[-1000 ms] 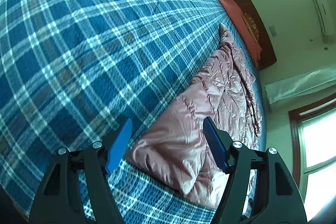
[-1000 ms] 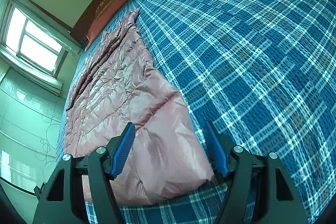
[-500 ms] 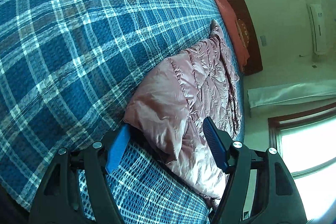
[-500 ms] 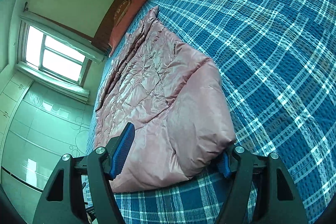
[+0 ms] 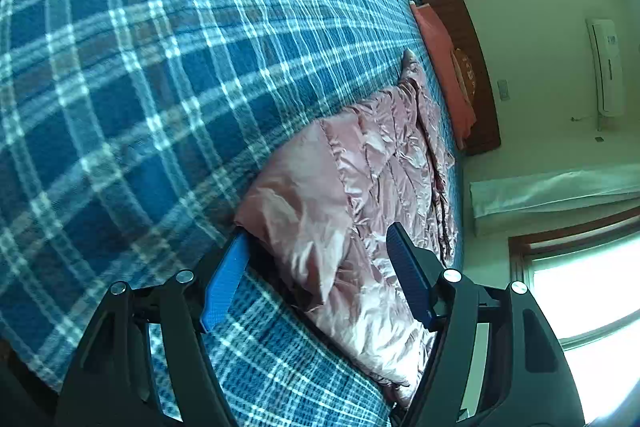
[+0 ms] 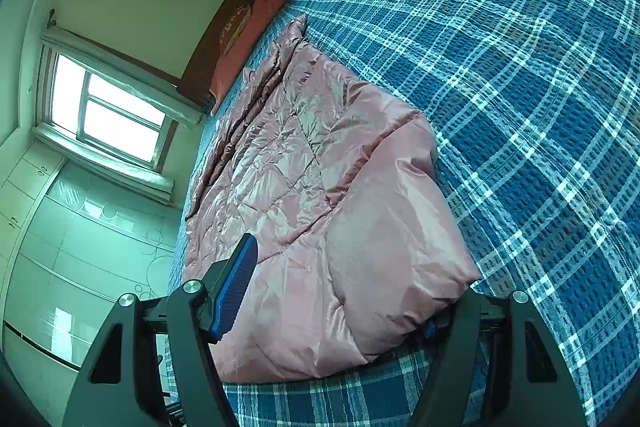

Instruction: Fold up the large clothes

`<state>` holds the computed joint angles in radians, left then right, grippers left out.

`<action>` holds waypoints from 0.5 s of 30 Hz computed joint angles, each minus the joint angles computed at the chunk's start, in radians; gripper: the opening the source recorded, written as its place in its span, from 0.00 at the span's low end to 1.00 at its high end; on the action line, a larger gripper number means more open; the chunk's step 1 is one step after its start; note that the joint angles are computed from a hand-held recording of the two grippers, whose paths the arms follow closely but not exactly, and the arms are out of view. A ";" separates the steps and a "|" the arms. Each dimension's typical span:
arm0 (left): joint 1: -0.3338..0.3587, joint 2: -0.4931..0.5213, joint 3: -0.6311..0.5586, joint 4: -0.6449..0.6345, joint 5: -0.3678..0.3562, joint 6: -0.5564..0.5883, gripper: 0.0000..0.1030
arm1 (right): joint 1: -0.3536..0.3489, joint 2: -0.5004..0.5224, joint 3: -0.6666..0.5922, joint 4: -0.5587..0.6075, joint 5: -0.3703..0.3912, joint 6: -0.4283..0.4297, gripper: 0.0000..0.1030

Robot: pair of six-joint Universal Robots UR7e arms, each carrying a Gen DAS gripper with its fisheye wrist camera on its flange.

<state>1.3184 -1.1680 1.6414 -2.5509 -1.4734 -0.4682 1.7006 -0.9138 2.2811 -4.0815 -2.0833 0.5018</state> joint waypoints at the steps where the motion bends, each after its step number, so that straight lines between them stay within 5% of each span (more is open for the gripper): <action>1: 0.002 -0.009 0.004 -0.002 0.017 -0.005 0.67 | -0.001 0.000 0.002 0.000 -0.001 -0.004 0.65; 6: 0.019 -0.001 -0.013 0.014 0.016 -0.030 0.68 | 0.008 0.007 -0.011 0.014 -0.022 -0.022 0.65; 15: -0.001 0.072 -0.040 0.029 -0.102 0.026 0.60 | 0.007 0.015 0.003 -0.023 -0.006 -0.020 0.65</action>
<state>1.3174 -1.0961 1.6010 -2.5221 -1.5755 -0.4418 1.7073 -0.8993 2.2846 -4.1048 -2.0888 0.4816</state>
